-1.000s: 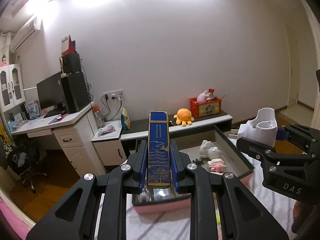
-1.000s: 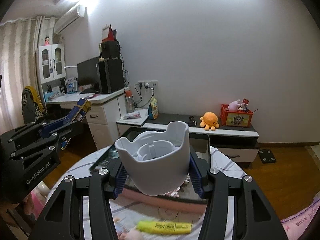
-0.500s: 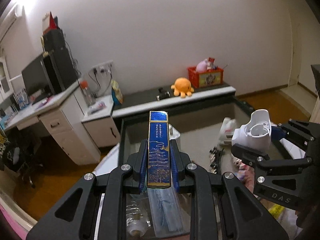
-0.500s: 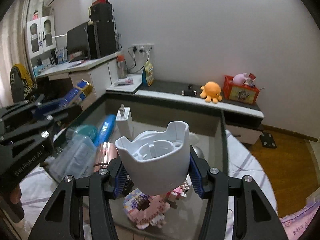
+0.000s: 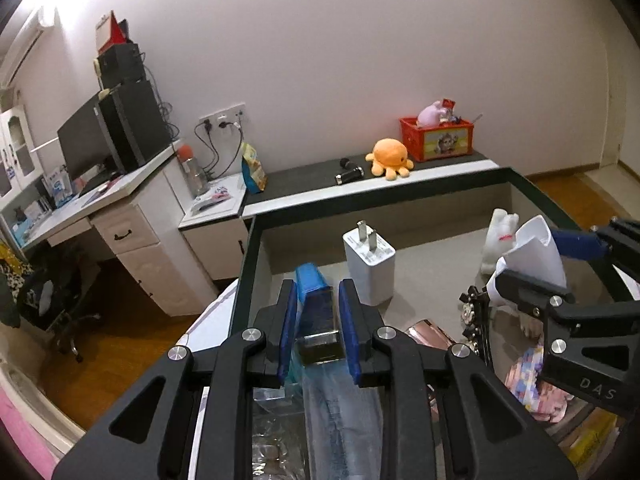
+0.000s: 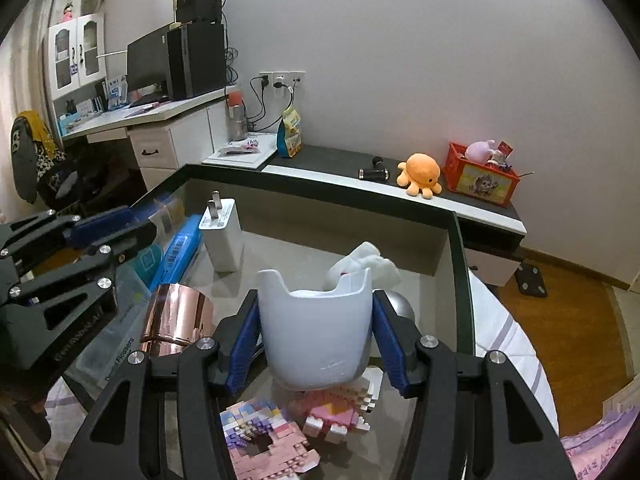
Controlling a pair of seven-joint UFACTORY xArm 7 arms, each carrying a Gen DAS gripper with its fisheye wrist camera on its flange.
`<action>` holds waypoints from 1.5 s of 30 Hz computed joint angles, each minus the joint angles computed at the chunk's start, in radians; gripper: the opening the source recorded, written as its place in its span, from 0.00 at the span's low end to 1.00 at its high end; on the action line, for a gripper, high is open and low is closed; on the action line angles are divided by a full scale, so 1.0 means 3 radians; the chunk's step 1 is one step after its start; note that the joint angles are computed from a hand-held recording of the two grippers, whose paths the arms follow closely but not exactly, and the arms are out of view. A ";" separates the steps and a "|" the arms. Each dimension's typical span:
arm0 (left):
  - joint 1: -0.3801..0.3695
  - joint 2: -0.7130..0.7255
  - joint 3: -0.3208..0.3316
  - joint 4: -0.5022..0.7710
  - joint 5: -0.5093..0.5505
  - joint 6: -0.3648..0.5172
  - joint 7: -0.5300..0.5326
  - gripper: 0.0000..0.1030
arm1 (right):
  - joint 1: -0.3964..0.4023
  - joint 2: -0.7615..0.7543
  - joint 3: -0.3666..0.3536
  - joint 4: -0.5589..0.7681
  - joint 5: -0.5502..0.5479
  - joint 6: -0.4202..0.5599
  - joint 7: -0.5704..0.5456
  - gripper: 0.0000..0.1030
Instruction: Organize rigid objects
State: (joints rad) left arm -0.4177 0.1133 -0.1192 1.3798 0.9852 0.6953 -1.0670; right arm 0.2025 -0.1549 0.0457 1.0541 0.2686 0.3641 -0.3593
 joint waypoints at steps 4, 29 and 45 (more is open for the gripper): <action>0.0011 -0.0148 -0.0014 -0.0101 0.0134 -0.0012 -0.0184 0.46 | 0.0033 -0.0066 -0.0048 -0.0028 0.0172 0.0018 -0.0076 0.65; 0.0429 -0.2375 -0.1174 -0.1431 -0.0011 0.0262 -0.0734 1.00 | 0.0287 -0.2550 -0.0222 -0.1405 0.0128 -0.0027 0.0212 0.91; 0.0717 -0.3129 -0.1714 -0.1726 -0.0867 0.0317 -0.0374 1.00 | 0.0123 -0.3653 -0.0150 -0.1941 -0.0410 0.0135 0.0795 1.00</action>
